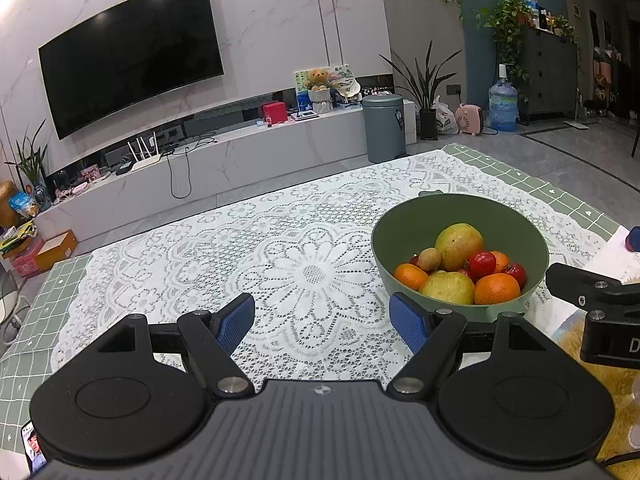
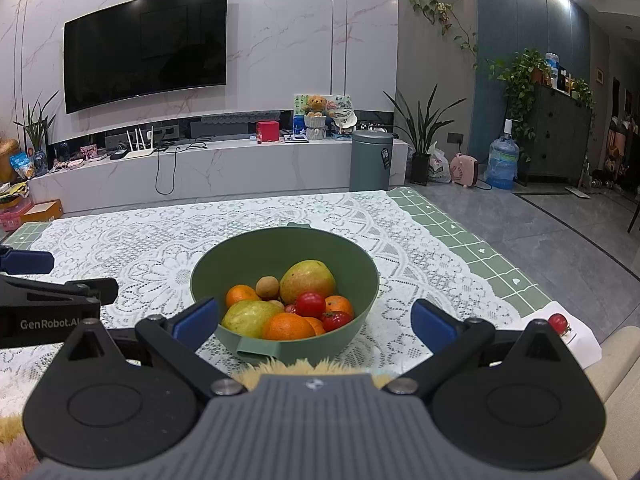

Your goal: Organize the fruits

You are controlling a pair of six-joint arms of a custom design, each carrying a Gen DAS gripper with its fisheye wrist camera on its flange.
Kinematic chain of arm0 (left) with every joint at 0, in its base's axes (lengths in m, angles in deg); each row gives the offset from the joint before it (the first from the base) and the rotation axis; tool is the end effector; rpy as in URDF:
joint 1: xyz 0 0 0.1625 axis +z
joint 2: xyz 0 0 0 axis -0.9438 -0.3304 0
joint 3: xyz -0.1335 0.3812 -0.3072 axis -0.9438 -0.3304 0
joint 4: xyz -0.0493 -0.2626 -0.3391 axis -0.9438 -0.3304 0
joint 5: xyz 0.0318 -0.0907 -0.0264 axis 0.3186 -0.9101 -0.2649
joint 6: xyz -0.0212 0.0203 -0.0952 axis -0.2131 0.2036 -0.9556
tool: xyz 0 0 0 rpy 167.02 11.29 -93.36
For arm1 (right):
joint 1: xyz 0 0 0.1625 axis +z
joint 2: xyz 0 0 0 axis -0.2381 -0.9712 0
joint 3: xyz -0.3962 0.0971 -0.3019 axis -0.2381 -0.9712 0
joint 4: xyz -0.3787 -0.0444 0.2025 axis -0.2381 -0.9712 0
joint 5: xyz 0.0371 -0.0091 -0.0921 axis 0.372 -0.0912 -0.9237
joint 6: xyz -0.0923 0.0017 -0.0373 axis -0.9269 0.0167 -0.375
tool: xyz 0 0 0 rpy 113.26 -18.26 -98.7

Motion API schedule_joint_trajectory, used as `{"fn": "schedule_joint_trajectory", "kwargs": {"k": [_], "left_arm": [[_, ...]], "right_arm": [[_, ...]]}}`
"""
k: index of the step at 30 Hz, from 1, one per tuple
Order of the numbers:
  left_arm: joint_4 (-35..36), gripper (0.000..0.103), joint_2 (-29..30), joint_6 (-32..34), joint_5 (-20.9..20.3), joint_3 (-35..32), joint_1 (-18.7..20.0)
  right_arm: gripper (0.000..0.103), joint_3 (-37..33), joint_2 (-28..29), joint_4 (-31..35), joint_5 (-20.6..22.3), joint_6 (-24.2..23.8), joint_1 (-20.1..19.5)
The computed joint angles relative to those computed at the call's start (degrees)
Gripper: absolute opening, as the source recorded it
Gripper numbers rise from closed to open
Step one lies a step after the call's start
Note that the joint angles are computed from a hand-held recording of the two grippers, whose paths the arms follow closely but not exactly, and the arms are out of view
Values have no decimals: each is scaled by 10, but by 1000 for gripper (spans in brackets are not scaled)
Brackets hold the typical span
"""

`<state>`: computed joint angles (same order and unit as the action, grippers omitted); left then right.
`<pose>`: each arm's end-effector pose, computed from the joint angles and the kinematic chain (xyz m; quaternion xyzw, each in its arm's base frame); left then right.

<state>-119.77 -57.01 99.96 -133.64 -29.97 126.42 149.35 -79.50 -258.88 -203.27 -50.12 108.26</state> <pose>-0.3624 -0.8787 0.0940 0.3844 0.8012 -0.3442 0.3032 0.1375 -0.7785 0.3209 0.0788 -0.7676 0.5066 0.3846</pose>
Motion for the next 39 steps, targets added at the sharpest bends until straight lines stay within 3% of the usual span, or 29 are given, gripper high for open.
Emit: {"fn": "schedule_joint_trajectory", "kwargs": {"k": [39], "left_arm": [[27, 88, -9, -19, -4, 6, 1]], "right_arm": [[99, 1, 1, 2, 5, 7, -3]]}}
